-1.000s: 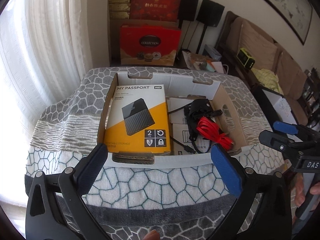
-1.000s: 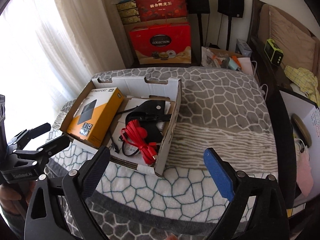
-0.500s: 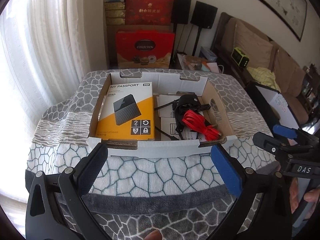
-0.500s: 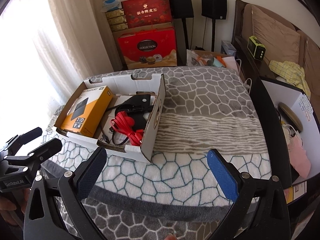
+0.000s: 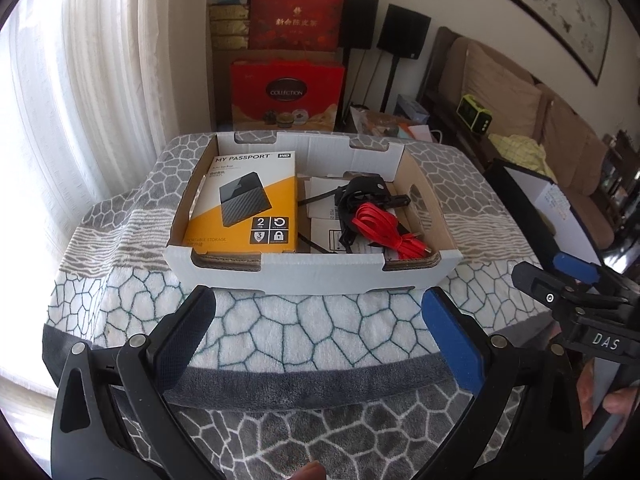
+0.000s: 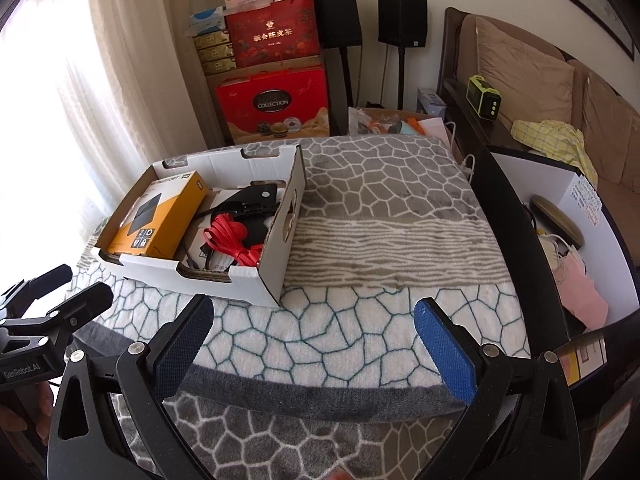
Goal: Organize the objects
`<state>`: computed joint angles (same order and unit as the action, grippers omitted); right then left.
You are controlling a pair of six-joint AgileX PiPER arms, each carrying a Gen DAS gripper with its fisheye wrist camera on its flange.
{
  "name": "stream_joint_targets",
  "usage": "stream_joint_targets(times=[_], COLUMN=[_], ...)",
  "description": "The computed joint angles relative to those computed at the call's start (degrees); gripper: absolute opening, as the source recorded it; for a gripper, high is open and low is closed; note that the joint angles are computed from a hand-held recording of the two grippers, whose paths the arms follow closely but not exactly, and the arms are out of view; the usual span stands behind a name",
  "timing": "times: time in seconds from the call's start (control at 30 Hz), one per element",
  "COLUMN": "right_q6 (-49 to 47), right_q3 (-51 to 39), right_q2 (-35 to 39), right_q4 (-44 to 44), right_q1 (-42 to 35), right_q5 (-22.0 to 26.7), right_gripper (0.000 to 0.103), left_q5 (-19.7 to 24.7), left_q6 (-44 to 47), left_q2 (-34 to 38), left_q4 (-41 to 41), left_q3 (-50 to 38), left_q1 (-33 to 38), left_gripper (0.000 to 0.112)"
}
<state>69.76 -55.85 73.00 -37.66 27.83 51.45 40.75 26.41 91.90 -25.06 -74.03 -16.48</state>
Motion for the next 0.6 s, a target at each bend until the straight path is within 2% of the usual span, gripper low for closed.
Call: stream_joint_targets(times=[0.23,0.37,0.43,0.53,0.6], right_q6=[-1.88,-8.16,-13.71,-21.29,-24.49], right_q3=[1.41,-1.33,-2.63,-5.46,-7.66], right_q2=[-1.37,2.26,4.23,8.13,10.79], right_q4=[2.21,6.20,11.42,18.96,21.69], right_q1=[-1.99,-5.92,-9.59,-14.32,-16.25], right_q5=[-2.82,-5.33,-8.55,-11.53,-12.23], right_gripper=[0.101,0.101,0.101,0.095,0.090], left_q5=[-1.23,-1.07,-0.37,2.43,7.07], left_q6=[-0.97,-2.57,-3.19,-3.88,-4.15], left_q2=[0.27,3.88,7.14,13.20,18.20], left_q4=[2.04,4.16,4.94,4.26,2.22], left_q3=[-0.03,-4.82,-8.80,-16.17,-22.82], left_q1=[-0.33,1.95,3.78,6.99,9.36], left_gripper=[0.103,0.103,0.103,0.100,0.092])
